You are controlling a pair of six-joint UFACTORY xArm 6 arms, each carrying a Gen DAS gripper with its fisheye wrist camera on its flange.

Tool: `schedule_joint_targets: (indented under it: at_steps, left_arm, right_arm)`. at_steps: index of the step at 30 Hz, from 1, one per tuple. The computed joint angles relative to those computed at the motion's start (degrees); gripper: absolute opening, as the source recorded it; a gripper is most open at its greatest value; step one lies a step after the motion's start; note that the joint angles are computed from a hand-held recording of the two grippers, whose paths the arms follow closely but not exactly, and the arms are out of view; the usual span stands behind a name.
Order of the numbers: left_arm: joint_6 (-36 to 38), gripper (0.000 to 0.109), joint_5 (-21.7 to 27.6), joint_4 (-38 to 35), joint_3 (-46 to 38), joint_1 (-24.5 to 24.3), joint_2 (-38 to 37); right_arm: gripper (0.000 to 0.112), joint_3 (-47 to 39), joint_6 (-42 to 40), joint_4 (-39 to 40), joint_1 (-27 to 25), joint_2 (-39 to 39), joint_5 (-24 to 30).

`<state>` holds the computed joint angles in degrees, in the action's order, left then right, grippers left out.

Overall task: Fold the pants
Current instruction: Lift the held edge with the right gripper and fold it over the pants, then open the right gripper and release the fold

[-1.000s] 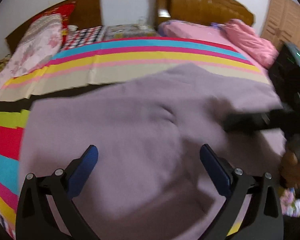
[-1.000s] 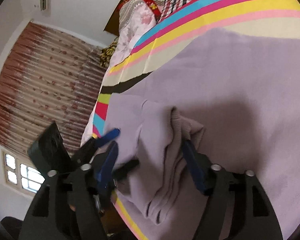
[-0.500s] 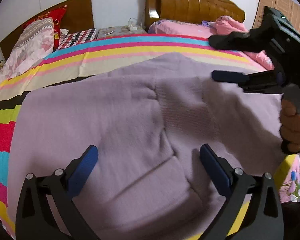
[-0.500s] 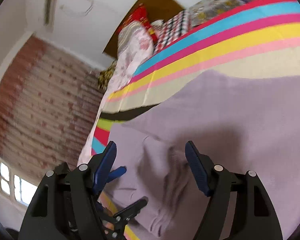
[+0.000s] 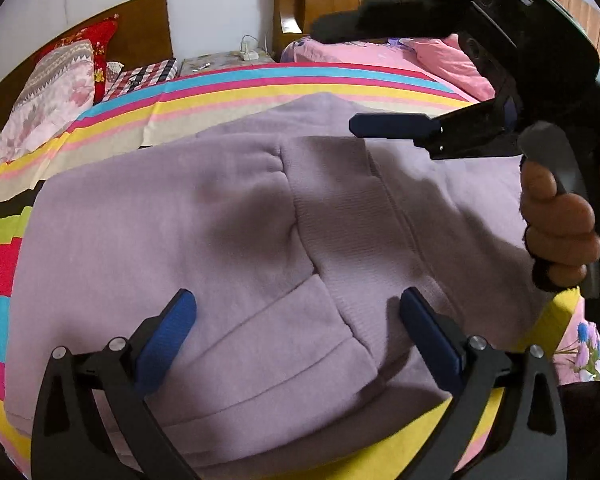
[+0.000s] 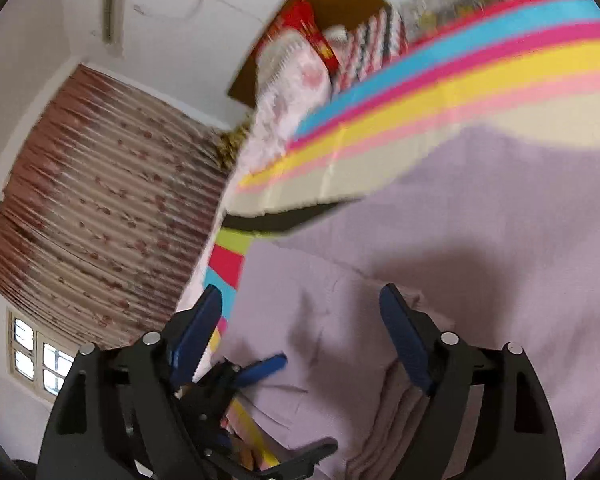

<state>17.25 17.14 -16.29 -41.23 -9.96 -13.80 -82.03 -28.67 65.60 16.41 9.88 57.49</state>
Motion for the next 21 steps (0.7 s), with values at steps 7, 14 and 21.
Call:
schedule_joint_targets:
  at_steps: [7, 14, 21]
  left_arm:
    - [7.8, 0.101, 5.0, -8.0, -2.8, -0.5, -3.2]
    - [4.8, 0.101, 0.2, -4.5, -18.6, -5.0, 10.0]
    - [-5.6, 0.101, 7.2, 11.0, -28.7, -4.9, 23.1]
  right_arm:
    - [0.079, 5.8, -3.6, -8.0, -2.1, -6.9, -6.6]
    - [0.085, 15.6, 14.2, -48.9, -9.3, -14.3, -26.4]
    - [0.089, 18.8, 17.0, -52.2, -14.5, -10.8, -29.0]
